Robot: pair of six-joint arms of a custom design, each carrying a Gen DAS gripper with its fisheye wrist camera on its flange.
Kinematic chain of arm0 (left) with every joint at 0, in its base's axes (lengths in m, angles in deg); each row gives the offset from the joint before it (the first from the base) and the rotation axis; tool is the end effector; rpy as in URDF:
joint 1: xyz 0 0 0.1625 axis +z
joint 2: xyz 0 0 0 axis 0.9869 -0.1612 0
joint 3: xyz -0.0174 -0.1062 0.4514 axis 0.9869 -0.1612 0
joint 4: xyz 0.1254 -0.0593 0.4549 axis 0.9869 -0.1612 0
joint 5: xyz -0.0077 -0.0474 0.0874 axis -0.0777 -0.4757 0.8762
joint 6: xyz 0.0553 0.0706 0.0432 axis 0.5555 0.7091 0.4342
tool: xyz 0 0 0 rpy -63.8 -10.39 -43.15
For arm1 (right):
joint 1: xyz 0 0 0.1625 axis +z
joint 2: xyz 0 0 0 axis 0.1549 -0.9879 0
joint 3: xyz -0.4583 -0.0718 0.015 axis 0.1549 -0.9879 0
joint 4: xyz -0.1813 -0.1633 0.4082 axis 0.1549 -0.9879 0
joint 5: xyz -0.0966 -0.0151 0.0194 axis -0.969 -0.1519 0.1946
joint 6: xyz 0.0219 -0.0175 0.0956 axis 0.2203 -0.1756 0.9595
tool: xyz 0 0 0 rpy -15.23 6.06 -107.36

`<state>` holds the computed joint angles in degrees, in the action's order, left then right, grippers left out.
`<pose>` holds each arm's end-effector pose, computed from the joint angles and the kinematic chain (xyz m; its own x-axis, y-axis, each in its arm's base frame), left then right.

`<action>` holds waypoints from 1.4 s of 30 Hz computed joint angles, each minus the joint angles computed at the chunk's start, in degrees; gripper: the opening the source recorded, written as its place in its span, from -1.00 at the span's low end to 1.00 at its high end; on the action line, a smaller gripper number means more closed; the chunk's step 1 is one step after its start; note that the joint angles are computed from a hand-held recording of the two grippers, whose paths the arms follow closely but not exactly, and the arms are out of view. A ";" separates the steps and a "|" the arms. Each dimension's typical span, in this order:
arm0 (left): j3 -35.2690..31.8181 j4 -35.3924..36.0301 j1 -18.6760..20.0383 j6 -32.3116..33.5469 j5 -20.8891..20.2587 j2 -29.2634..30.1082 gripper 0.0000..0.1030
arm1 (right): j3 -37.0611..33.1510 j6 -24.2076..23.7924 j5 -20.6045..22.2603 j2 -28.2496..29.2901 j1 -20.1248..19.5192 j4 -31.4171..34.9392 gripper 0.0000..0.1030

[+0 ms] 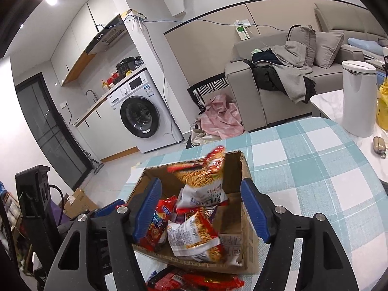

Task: Organize snacks
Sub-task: 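Open both tools to drop the red chip bag and noodle bag into box, then withdraw both open tools toward the snacks left in front of the box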

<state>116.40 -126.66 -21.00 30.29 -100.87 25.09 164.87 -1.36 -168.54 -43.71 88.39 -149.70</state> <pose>-0.1455 -0.6722 0.1771 -0.7720 -0.1451 -0.6188 0.4213 0.6121 -0.6692 0.2212 -0.6863 0.0950 -0.8526 -0.4393 0.2830 -0.5175 0.6350 -0.5735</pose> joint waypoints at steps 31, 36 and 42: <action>15.16 -5.02 -6.61 -7.29 7.30 -7.44 0.99 | 8.98 -5.13 -4.51 -7.31 -0.70 5.26 0.99; 16.26 -4.05 -6.71 -8.96 7.66 -7.79 0.99 | 10.10 -4.52 -5.70 -7.69 -1.35 6.15 0.99; 17.80 -2.98 -6.80 -11.13 8.06 -7.88 0.99 | 11.15 -4.65 -6.94 -7.76 -2.12 7.07 0.99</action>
